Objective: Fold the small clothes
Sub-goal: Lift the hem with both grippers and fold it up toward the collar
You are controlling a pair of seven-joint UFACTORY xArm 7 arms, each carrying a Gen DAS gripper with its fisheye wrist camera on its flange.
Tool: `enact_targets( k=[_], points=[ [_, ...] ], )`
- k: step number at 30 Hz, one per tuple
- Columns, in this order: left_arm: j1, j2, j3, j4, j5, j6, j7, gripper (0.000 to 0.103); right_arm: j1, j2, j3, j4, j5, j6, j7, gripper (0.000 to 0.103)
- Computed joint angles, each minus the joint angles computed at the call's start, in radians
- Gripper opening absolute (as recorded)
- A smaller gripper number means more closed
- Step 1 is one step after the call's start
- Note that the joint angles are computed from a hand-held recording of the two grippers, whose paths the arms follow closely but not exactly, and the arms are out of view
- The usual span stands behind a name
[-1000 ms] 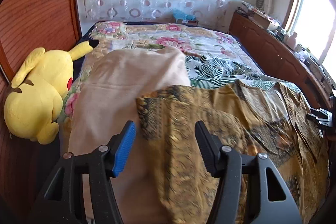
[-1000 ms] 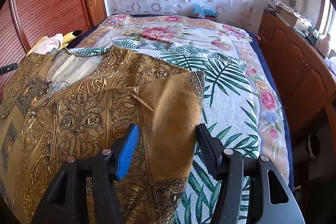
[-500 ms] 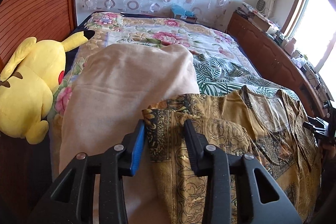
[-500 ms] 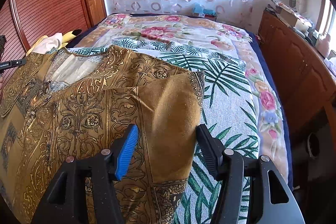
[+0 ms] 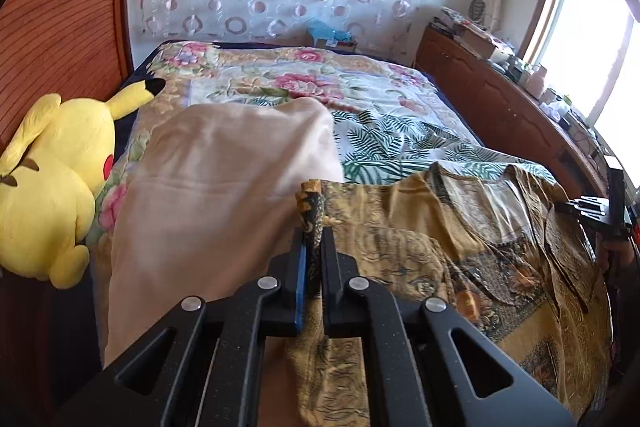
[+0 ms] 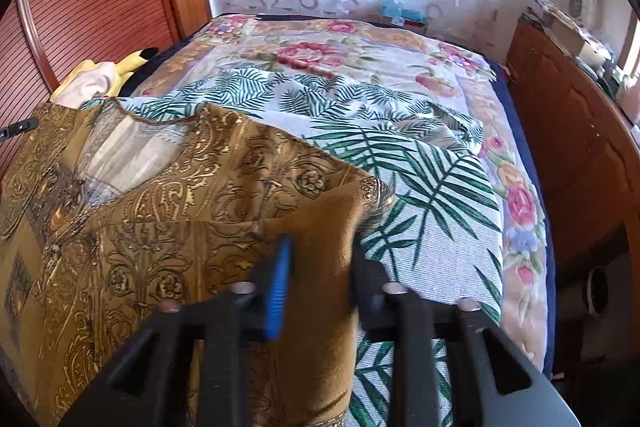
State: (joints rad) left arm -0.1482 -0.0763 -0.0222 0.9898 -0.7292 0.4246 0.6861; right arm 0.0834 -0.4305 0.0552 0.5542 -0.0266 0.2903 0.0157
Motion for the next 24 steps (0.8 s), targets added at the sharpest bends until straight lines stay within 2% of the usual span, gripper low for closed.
enact_targets(
  k=[5,7,10,15,24],
  points=[
    [-0.034,-0.061,-0.003,-0.046,-0.036,-0.030,0.043,0.004,-0.016,-0.058,0.027,-0.054,-0.028,-0.067,0.033,0.004],
    [-0.057,-0.097,0.007,-0.069,-0.068,-0.030,0.069,0.004,0.005,-0.102,0.014,-0.083,-0.016,-0.091,0.028,0.004],
    [-0.091,-0.167,0.020,-0.118,-0.093,-0.030,0.091,0.004,0.019,-0.183,0.034,-0.123,-0.010,-0.101,0.047,0.004],
    [-0.149,-0.293,0.038,-0.220,-0.068,-0.054,0.074,0.004,0.052,-0.377,0.061,-0.221,-0.013,-0.057,0.069,0.004],
    [-0.204,-0.530,0.076,-0.425,0.058,-0.087,-0.051,0.004,0.133,-0.730,0.073,-0.407,0.004,0.071,0.125,0.004]
  ],
)
